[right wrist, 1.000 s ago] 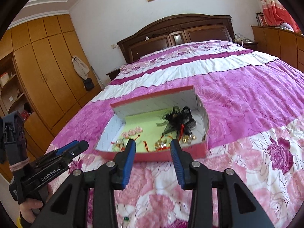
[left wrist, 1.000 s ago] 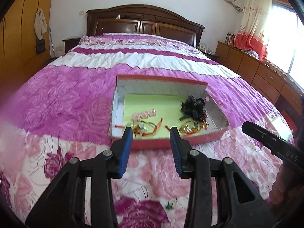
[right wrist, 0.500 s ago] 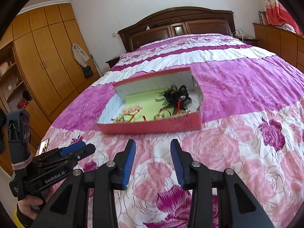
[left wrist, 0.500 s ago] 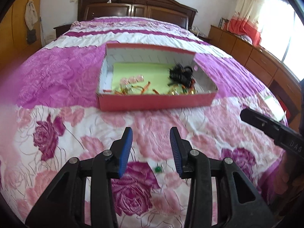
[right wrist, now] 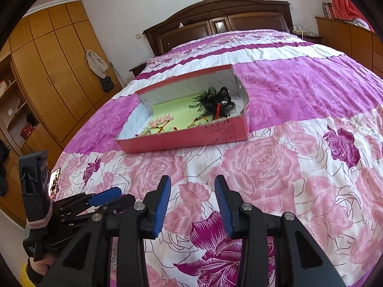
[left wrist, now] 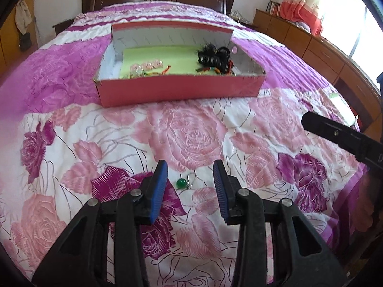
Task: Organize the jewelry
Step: 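Move both tools out to the green bead earrings on the bedspread, then grasp a green bead earring with the left tool while the right tool grasps the other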
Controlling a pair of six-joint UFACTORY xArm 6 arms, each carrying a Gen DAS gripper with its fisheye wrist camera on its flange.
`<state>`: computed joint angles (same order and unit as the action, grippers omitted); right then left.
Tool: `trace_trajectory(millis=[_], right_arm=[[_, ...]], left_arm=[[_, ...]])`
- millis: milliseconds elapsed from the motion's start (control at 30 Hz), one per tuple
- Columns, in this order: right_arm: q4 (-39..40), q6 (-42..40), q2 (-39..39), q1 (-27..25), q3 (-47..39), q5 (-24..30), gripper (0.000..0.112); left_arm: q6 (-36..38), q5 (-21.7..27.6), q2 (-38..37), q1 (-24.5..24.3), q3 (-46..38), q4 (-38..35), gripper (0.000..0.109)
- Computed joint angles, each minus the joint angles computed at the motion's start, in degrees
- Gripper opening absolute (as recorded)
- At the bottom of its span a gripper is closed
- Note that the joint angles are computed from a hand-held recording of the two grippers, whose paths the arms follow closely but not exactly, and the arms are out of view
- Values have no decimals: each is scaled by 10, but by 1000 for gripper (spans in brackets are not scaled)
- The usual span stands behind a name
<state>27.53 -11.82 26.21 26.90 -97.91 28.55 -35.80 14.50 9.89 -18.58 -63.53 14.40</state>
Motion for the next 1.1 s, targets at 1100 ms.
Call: trace_trajectory(millis=[1100], right_arm=[[-18,4,35,22,-48,83,41]], left_arm=[[-85,-17,-56,40,56,52,6]])
